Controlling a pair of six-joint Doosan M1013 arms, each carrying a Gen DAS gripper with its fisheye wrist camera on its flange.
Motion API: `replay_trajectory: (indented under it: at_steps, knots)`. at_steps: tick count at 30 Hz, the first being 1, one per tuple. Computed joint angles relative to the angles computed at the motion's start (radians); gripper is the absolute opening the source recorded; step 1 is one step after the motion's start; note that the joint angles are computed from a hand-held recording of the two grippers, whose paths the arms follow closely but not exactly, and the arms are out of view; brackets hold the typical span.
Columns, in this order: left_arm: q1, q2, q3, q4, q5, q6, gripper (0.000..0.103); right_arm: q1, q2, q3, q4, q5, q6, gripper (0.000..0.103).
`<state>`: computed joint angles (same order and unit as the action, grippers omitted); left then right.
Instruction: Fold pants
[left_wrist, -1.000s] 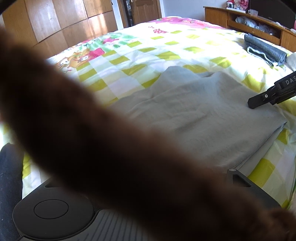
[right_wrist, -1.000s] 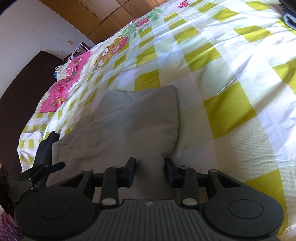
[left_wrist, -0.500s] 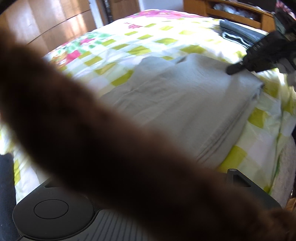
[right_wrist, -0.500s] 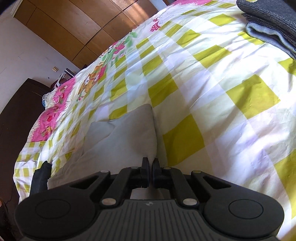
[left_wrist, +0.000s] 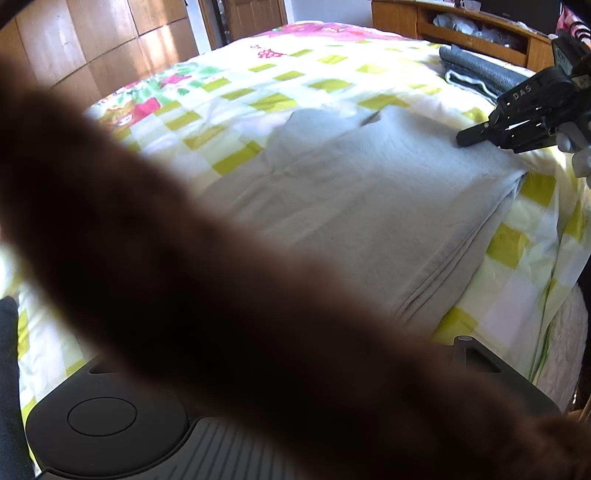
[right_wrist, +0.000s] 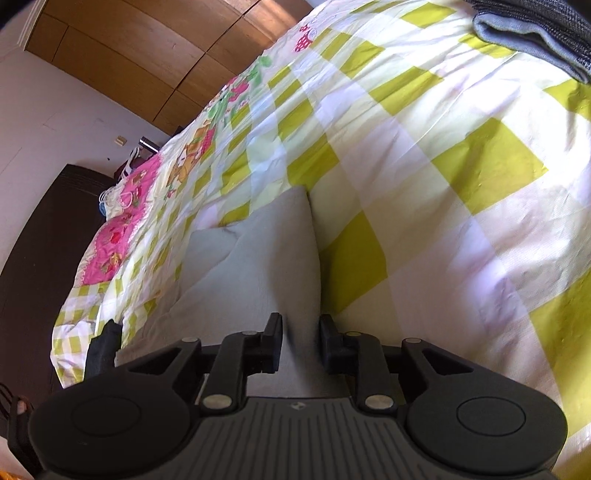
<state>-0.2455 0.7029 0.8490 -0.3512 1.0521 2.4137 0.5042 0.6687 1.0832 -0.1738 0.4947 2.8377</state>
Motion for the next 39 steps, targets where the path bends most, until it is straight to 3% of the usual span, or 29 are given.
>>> replay_trajectory:
  at_steps: [5, 8, 10, 12, 17, 21, 25, 29, 39]
  knots:
    - [0.010, -0.026, 0.027, -0.064, -0.040, 0.008, 0.074, -0.001, 0.005, -0.002, 0.057, -0.013, -0.055, 0.039]
    - [0.009, -0.040, 0.054, -0.103, -0.093, 0.016, 0.074, 0.001, 0.007, -0.009, 0.041, -0.002, -0.031, 0.024]
    - [0.005, -0.025, 0.034, -0.087, -0.058, -0.021, 0.074, 0.005, 0.002, -0.001, -0.005, -0.019, 0.022, 0.023]
    - [-0.003, -0.010, 0.018, -0.036, -0.012, -0.054, 0.074, 0.010, -0.003, 0.005, -0.058, -0.028, 0.072, 0.023]
    - [0.002, -0.033, 0.054, -0.056, -0.041, -0.030, 0.074, 0.006, 0.008, -0.013, 0.002, -0.017, -0.009, 0.027]
    - [0.000, -0.046, 0.071, -0.098, -0.118, -0.005, 0.074, 0.004, 0.016, -0.018, 0.037, -0.022, -0.022, 0.032]
    - [-0.019, -0.026, 0.049, -0.038, -0.173, -0.078, 0.074, 0.007, 0.024, -0.033, 0.049, 0.002, -0.053, 0.033]
    - [-0.037, 0.007, 0.008, 0.089, -0.137, -0.182, 0.074, 0.014, 0.020, -0.034, -0.026, 0.006, 0.015, 0.025]
    - [-0.035, 0.000, 0.019, 0.087, -0.133, -0.187, 0.075, 0.041, 0.023, -0.078, -0.178, 0.068, 0.121, 0.023]
